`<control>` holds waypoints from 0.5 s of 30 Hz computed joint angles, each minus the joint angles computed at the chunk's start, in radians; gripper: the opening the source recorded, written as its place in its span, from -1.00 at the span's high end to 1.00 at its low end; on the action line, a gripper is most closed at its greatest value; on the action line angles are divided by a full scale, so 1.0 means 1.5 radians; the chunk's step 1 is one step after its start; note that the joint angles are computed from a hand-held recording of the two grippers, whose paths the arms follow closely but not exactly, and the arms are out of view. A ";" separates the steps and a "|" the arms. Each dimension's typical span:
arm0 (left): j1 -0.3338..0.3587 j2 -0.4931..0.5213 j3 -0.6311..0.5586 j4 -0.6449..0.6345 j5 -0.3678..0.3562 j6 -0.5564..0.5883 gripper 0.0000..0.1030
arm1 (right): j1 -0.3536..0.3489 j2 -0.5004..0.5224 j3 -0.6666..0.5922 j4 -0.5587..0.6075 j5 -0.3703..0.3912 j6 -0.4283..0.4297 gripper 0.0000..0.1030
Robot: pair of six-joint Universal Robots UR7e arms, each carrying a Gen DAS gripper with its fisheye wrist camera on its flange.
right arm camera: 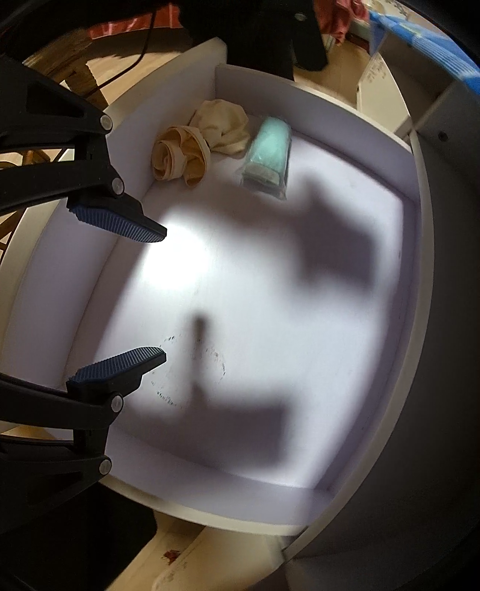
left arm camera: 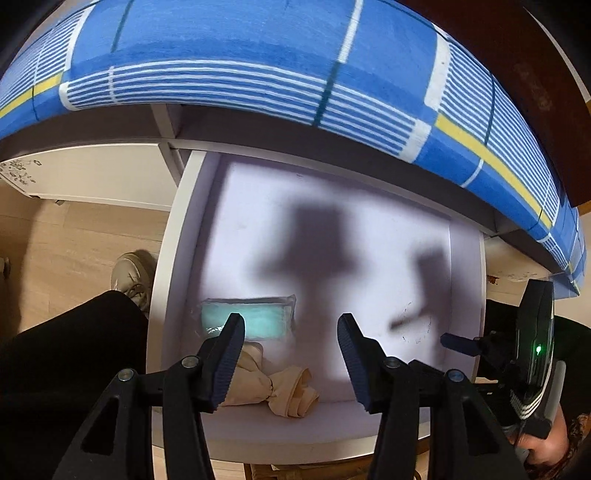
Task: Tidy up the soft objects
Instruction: 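Reach the right gripper to the pale blue packet and grasp it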
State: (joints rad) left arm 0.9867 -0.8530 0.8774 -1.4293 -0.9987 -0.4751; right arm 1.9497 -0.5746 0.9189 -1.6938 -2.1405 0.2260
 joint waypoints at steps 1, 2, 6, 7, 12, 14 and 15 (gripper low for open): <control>0.000 0.000 -0.002 0.003 0.002 0.001 -0.03 | 0.001 0.003 -0.002 -0.001 0.002 -0.006 -0.17; -0.001 0.001 -0.003 0.005 0.004 0.001 -0.03 | 0.002 0.006 -0.003 -0.002 0.005 -0.013 -0.17; -0.004 0.004 -0.009 0.009 0.015 0.007 -0.03 | 0.006 0.023 -0.020 0.004 0.019 -0.044 -0.17; -0.004 0.004 -0.010 0.008 0.017 0.008 -0.03 | 0.008 0.030 -0.028 0.008 0.022 -0.059 -0.17; -0.004 -0.004 -0.010 -0.009 0.032 0.007 -0.03 | 0.020 0.072 -0.079 0.030 0.024 -0.127 -0.27; -0.004 -0.007 -0.009 -0.018 0.041 0.004 -0.03 | 0.023 0.098 -0.113 0.049 0.028 -0.138 -0.28; -0.004 -0.010 -0.008 -0.022 0.047 0.001 -0.03 | 0.023 0.111 -0.133 0.060 0.032 -0.143 -0.28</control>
State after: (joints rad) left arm 0.9803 -0.8680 0.8655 -1.4625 -0.9286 -0.4734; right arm 1.9850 -0.4076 0.7198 -1.6031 -2.0920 0.0111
